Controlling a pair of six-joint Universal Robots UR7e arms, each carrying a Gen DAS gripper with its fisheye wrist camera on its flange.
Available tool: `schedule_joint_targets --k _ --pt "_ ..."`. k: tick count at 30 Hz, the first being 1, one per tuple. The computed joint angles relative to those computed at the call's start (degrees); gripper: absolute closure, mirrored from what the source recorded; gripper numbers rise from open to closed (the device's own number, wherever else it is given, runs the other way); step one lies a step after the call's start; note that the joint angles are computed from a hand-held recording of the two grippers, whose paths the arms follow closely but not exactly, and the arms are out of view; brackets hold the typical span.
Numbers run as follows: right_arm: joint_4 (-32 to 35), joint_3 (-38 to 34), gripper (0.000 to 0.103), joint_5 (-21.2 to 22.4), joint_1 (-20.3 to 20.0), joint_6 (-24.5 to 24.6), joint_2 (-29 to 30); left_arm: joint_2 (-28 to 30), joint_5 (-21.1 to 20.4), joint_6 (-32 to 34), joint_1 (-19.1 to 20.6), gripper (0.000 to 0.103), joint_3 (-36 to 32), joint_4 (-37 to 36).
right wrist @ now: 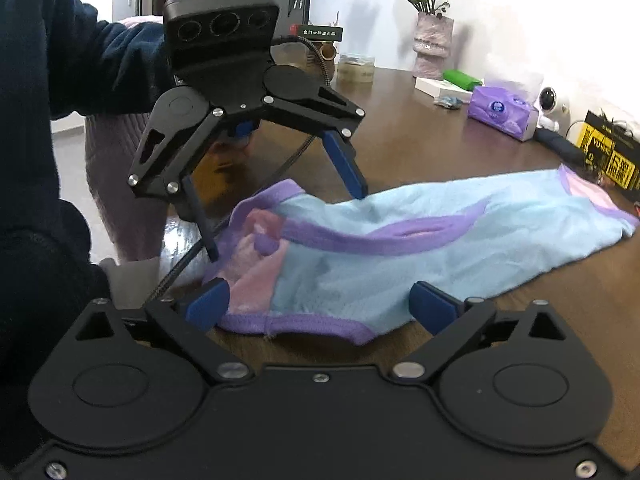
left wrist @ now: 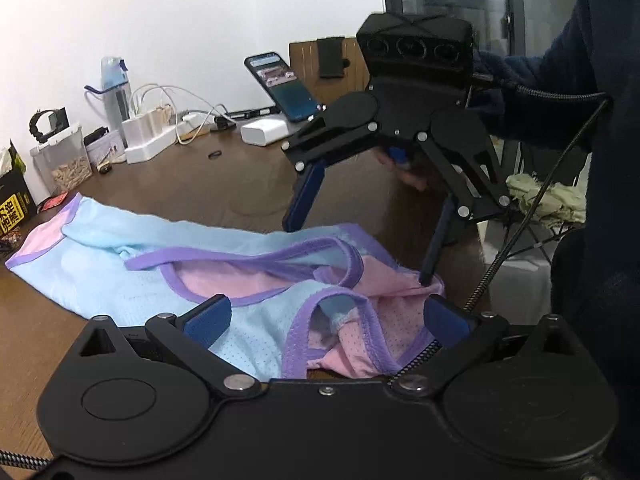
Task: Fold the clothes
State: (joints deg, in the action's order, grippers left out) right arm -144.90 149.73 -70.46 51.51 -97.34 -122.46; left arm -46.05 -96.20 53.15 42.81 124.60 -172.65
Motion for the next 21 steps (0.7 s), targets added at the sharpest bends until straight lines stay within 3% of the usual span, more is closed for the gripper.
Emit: schedule_joint_targets --k 4,9,12,16,18,20,21 --pt "-3.54 -0.38 0.001 -4.05 3.4 3.83 2.51 0.27 0.72 -2.34 -0.05 0.0 -0.05 -0.43" --pt "-4.45 0.47 0.001 -2.27 2.4 3.1 2.41 0.23 1.59 -6.84 -0.19 0.0 -0.72 1.39" --pt "-3.57 -0.8 0.002 -4.07 3.66 6.15 3.68 0.47 1.76 -7.37 -0.31 0.004 -0.61 0.47" --pt "-1.91 -1.99 0.01 -5.02 4.68 6.61 4.54 -0.12 0.04 -6.15 -0.35 0.034 -0.78 1.76" --pt "-0.56 -2.74 0.028 -4.78 4.85 6.71 4.41 -0.24 0.22 -6.54 -0.56 0.05 -1.01 2.3" --pt "-0.7 -2.79 0.047 -4.63 4.87 6.89 4.05 -0.6 0.26 -7.11 -0.85 0.072 -1.32 3.47" --pt "-0.26 -2.71 0.054 -4.72 4.9 6.78 3.63 -0.73 0.21 -7.21 -0.98 0.076 -1.27 3.72"
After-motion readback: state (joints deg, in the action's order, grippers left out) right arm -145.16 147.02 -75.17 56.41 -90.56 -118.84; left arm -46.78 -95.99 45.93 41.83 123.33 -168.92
